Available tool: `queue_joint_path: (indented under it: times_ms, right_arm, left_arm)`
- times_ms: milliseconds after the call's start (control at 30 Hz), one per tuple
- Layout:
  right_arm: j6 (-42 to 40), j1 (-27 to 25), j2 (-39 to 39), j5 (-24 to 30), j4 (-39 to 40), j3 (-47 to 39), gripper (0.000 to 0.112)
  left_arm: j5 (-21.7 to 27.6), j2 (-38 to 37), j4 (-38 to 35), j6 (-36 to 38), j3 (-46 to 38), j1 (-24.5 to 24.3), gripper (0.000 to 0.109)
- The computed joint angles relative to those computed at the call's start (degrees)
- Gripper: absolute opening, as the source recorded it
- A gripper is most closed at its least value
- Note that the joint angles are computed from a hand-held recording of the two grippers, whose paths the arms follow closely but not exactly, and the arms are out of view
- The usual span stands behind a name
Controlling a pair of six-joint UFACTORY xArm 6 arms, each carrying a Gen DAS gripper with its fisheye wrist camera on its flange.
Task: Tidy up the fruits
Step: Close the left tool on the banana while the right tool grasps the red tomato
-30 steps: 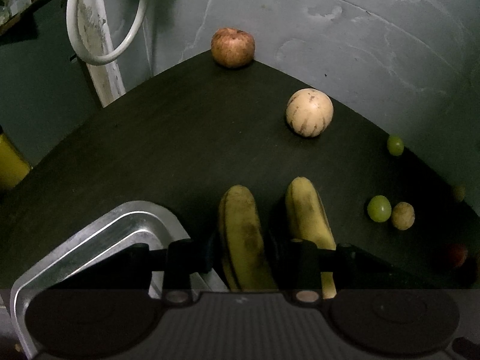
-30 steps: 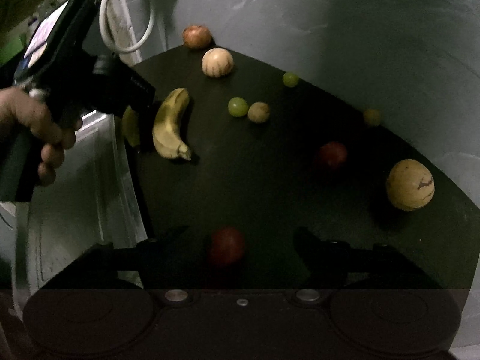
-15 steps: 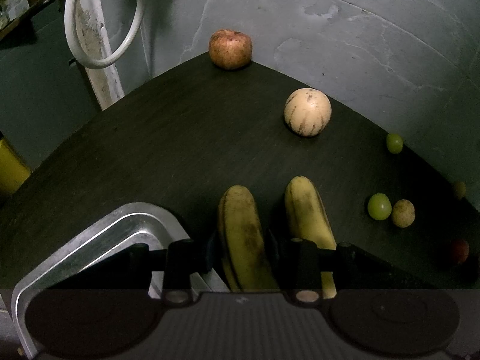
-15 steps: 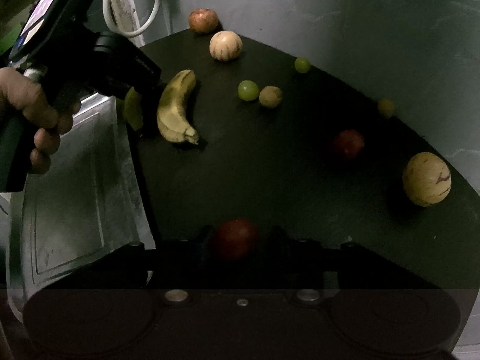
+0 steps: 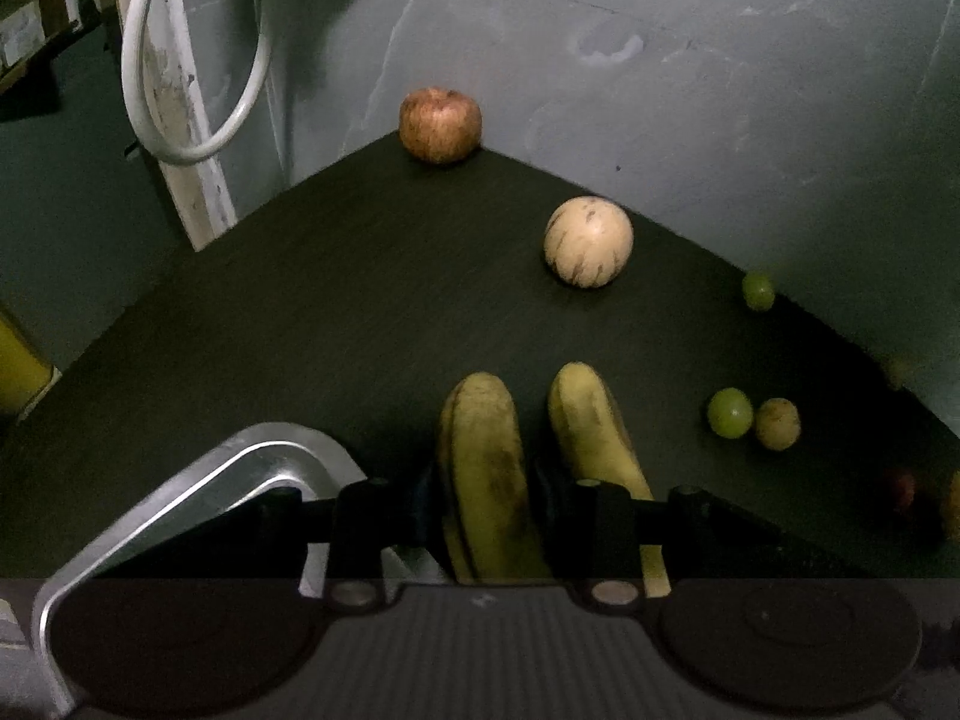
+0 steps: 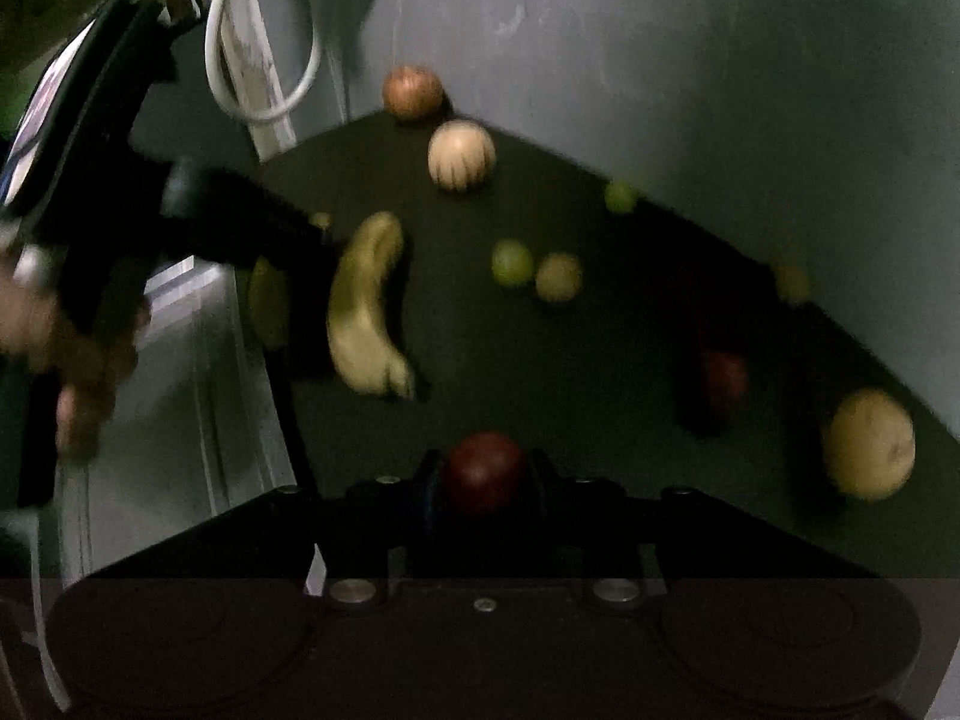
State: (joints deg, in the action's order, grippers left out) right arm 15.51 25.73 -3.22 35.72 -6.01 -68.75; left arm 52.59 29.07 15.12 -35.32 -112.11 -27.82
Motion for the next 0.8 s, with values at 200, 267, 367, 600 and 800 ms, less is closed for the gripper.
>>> queue_joint_path:
  times_ms: [200,267,367,600,800]
  right_arm:
    - [0.4,0.3,3.9,-0.7,0.6,-6.9,0.030]
    - [1.0,0.8,4.8,-0.7,0.0,-9.2,0.030]
    - [1.9,1.7,6.1,-0.3,-0.3,-12.6,0.030]
    - [4.9,4.7,8.0,1.3,-4.1,-19.5,0.030]
    - [3.5,7.2,9.6,2.3,-3.3,-24.2,0.030]
  left_arm:
    - [-2.4,-5.1,-0.1,-0.2,4.9,0.7,0.035]
    - [-3.4,-7.3,0.1,-0.2,6.9,0.8,0.035]
    - [-4.0,-10.3,0.4,-0.6,9.2,1.2,0.035]
    - [-5.7,-19.0,1.9,-2.2,17.5,3.1,0.035]
    - [-5.7,-26.5,4.3,-6.1,24.8,4.7,0.035]
